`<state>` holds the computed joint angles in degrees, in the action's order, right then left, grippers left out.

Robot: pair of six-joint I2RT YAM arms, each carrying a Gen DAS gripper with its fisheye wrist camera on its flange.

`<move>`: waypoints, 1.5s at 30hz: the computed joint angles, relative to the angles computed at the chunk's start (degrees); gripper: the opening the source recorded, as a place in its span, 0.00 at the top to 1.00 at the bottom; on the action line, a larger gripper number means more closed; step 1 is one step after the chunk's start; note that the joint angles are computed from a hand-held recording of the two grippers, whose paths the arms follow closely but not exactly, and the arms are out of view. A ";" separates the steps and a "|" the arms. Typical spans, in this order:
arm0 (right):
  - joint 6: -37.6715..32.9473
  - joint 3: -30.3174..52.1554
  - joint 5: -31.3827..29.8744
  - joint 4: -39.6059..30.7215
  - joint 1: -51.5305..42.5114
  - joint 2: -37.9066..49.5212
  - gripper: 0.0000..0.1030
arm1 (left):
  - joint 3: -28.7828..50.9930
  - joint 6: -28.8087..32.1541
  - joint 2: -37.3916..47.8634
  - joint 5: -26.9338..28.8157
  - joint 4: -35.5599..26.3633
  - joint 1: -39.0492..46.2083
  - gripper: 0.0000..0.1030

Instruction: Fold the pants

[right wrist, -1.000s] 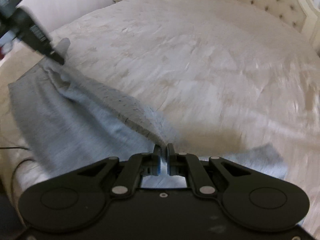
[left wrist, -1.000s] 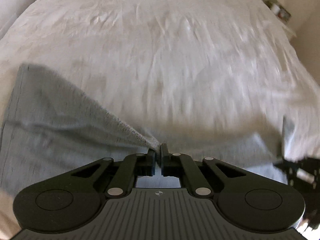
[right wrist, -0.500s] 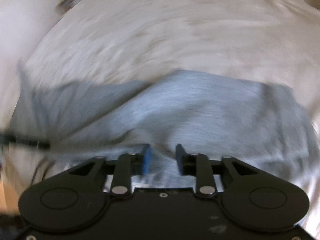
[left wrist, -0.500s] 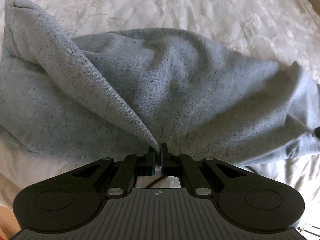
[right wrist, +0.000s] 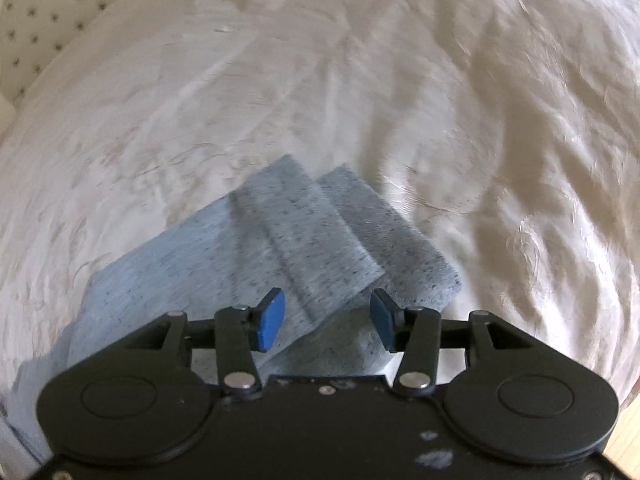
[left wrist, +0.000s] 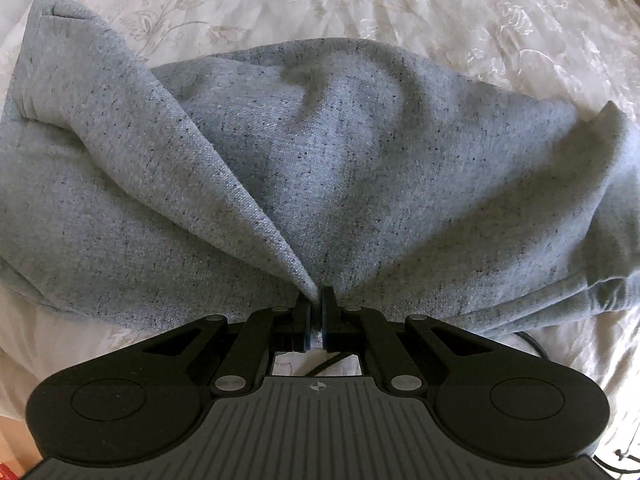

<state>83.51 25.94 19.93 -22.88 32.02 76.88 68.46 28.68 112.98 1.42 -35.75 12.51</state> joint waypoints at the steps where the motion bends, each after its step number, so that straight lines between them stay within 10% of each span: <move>1: 0.13 -0.37 -0.77 1.17 -0.84 0.35 0.50 | 0.19 -0.43 0.15 -0.12 0.00 -0.15 0.96; 5: -0.25 -2.81 -2.80 6.44 -3.59 0.13 0.53 | -2.69 -2.00 -0.34 -0.81 2.71 -1.14 0.96; 7: -2.11 -3.11 -5.01 8.79 -5.55 0.89 0.91 | -3.47 -2.16 -0.92 -1.08 3.24 -1.49 0.96; 12: -13.11 2.95 -0.05 -0.94 -3.47 -4.20 0.93 | -6.44 -0.36 -4.74 -0.07 4.37 -1.06 0.96; 16: -7.12 4.14 6.31 -14.32 2.84 -10.32 0.94 | -9.49 0.50 -7.75 2.42 4.83 -0.19 0.95; 28: -7.92 -0.99 1.39 -10.42 1.28 -7.44 0.93 | -10.95 -2.50 -6.64 0.37 6.45 -1.15 0.93; 32: -8.15 -0.75 -2.02 -10.01 -0.25 -4.61 0.85 | -11.18 -1.42 -5.91 0.24 7.81 -0.38 0.92; 35: -8.06 2.07 0.30 -13.34 1.28 -4.09 0.47 | -11.47 -0.68 -7.58 1.99 6.88 0.94 0.92; 45: -14.13 11.30 13.73 -15.64 8.11 -2.98 0.28 | -7.87 1.53 -11.98 13.11 -1.88 12.28 0.82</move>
